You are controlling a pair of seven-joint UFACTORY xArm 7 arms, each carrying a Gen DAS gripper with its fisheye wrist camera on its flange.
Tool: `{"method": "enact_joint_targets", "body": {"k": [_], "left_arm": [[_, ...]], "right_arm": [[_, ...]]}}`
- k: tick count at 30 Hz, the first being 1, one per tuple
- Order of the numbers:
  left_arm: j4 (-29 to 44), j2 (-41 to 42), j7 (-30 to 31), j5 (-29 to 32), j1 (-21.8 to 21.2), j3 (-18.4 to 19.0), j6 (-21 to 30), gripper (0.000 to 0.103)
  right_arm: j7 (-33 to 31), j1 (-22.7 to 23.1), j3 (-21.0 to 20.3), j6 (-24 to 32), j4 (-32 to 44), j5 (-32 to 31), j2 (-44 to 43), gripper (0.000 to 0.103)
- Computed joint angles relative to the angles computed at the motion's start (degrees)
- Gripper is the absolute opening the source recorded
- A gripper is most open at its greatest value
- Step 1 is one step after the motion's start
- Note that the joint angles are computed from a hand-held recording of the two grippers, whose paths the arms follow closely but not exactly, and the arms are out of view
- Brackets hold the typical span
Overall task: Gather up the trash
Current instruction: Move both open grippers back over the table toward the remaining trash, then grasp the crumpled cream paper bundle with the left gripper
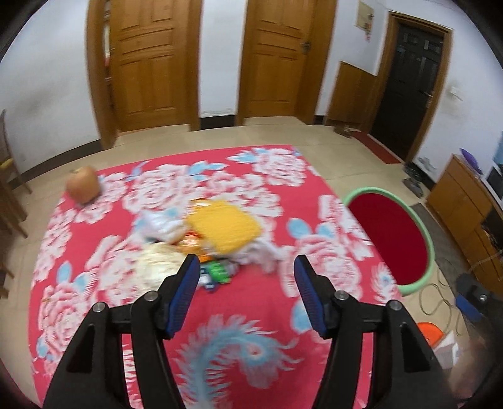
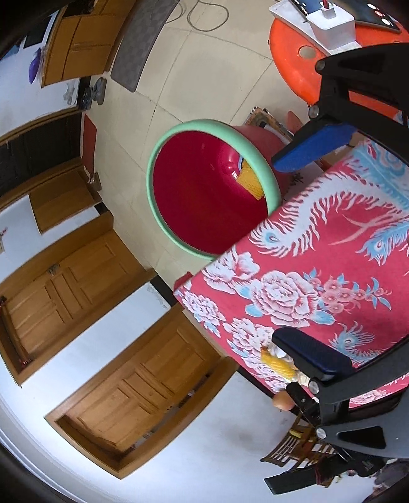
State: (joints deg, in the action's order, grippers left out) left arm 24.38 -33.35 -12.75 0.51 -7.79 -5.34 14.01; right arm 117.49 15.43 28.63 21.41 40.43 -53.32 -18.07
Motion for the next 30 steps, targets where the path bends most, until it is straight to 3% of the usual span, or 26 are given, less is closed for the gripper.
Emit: {"method": "enact_joint_targets", "body": {"k": [8,20,22,26,30], "left_arm": [[-0.5,2.1,-1.8,2.6,5.7,-0.2,-0.4,0.062],[1.2,9.6,-1.4,2.4,7.4,1.9,-2.4,0.062],[1.6,11.3,-0.4,1.0,6.3,3.5,-2.9,0.062],[2.7,14.5,8.4,-8.9,-2.0,11.6,-3.7,0.062],[2.5,15.2,12.3,-13.6,-2.9,12.1,-5.1,0.06]], "right_arm": [[-1.4,2.3,-0.8,3.0,2.2,-0.4,2.7,0.101],[-3.7,5.6,-4.4,3.9,3.1,0.1,6.3,0.101],[-4.3,6.2,-5.0,3.9,3.0,0.4,6.7,0.101],[-4.4,6.9,-5.9,3.7,2.9,0.6,7.3,0.101],[-4.5,7.4,-6.2,4.2,2.8,0.6,7.4,0.101]]}}
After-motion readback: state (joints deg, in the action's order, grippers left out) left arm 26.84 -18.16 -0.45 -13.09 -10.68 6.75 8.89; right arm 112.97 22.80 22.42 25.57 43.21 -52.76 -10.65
